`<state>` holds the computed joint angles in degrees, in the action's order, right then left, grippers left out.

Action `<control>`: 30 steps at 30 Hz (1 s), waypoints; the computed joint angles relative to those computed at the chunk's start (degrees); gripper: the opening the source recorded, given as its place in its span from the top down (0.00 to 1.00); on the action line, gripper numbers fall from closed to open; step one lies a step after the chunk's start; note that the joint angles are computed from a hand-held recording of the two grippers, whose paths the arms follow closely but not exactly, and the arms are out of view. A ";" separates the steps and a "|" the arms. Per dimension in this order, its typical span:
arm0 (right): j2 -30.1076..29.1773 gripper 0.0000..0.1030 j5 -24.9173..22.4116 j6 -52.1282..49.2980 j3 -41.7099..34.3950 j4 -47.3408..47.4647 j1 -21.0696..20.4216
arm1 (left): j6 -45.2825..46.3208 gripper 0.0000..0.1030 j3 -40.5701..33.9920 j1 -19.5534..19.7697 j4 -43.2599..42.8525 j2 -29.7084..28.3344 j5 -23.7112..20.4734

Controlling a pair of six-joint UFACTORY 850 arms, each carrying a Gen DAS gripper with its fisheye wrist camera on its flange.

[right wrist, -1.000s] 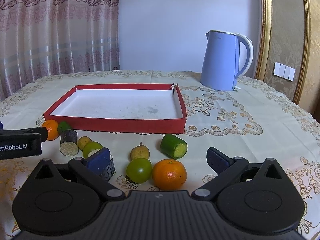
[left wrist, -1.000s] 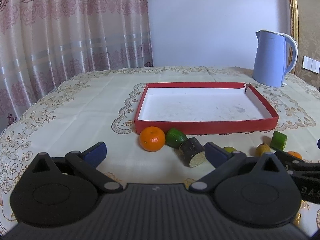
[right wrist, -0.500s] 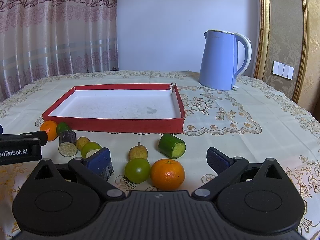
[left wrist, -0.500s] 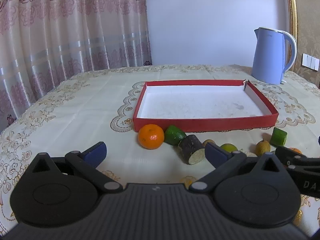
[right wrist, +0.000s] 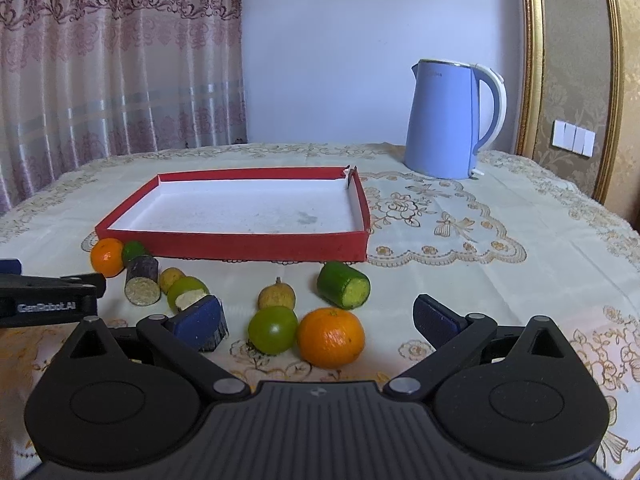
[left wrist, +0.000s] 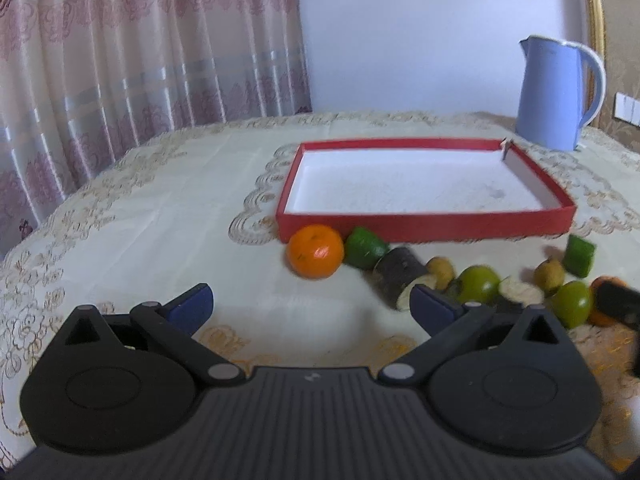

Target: Organize fruits

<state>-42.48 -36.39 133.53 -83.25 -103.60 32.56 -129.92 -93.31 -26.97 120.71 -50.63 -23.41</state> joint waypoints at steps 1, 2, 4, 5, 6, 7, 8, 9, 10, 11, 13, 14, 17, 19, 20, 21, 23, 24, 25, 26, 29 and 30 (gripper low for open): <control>0.67 0.00 0.01 2.02 1.31 -1.87 -0.04 | 0.67 0.00 -0.24 0.18 -0.80 -0.32 0.22; 1.17 0.00 -0.28 3.11 2.30 -2.81 0.00 | 0.97 0.00 -0.37 0.33 -1.29 -0.57 0.20; 2.25 0.00 -1.59 5.24 4.67 -4.93 0.17 | 2.82 0.00 -0.92 0.49 -3.58 -1.28 -0.21; 2.62 0.00 -2.06 6.14 5.53 -5.85 0.24 | 3.38 0.00 -1.15 0.66 -4.18 -1.56 -0.04; 3.02 0.00 -2.38 6.92 6.41 -6.65 0.30 | 3.95 0.00 -1.43 0.81 -4.82 -1.84 0.19; 3.26 0.00 -2.35 7.22 6.91 -7.12 0.31 | 4.20 0.00 -1.58 0.91 -5.24 -2.05 0.30; 3.35 0.00 -2.13 7.16 7.17 -7.56 0.30 | 4.79 0.00 -1.93 1.03 -5.99 -2.34 0.48; 3.21 0.00 -2.05 6.60 7.16 -7.69 0.32 | 5.57 0.00 -2.31 1.11 -6.83 -2.66 0.66; 2.89 0.02 -2.17 5.68 6.77 -7.08 0.38 | 6.15 0.00 -2.60 1.19 -7.43 -2.89 0.84; 2.43 0.07 -2.25 4.62 6.16 -6.28 0.37 | 6.74 0.00 -3.01 1.32 -8.05 -3.18 1.09; 1.74 0.38 -1.31 3.72 5.10 -5.63 -0.01 | 7.96 0.00 -3.50 1.41 -9.04 -3.59 1.20; 1.48 0.43 0.12 3.67 4.61 -5.39 -0.45 | 7.91 0.00 -3.68 1.37 -8.94 -3.76 1.05; 0.64 0.48 5.18 2.53 3.11 -3.45 -1.90 | 8.94 0.00 -4.24 1.40 -9.38 -4.15 0.67; 0.37 0.48 6.30 3.34 2.89 -3.49 -2.37 | 9.02 0.00 -4.51 1.47 -9.39 -4.33 0.73; 0.27 0.48 6.17 3.17 2.85 -3.18 -2.38 | 9.05 0.00 -4.64 1.48 -9.50 -4.39 0.77; 0.19 0.48 6.19 3.38 2.78 -3.37 -2.42 | 9.01 0.00 -4.85 1.57 -9.56 -4.51 0.99; 0.01 0.48 6.30 3.78 2.56 -3.94 -2.54 | 8.70 0.00 -5.24 1.76 -9.42 -4.73 1.47; -0.25 0.48 6.19 3.47 2.23 -3.95 -2.56 | 9.90 0.00 -5.72 1.78 -10.65 -4.99 1.47; -0.50 0.48 6.16 3.06 1.88 -3.88 -2.64 | 10.72 0.00 -5.95 1.74 -11.39 -5.14 1.36; -0.81 0.50 6.11 2.65 1.47 -3.83 -2.68 | 10.94 0.00 -6.29 1.78 -11.53 -5.37 1.44; -1.19 0.58 6.88 3.60 0.96 -5.90 -2.97 | 11.70 0.00 -7.02 1.93 -11.58 -5.80 1.85; -1.28 0.58 6.94 3.88 0.89 -6.36 -2.98 | 11.63 0.00 -7.24 1.95 -11.05 -5.98 1.80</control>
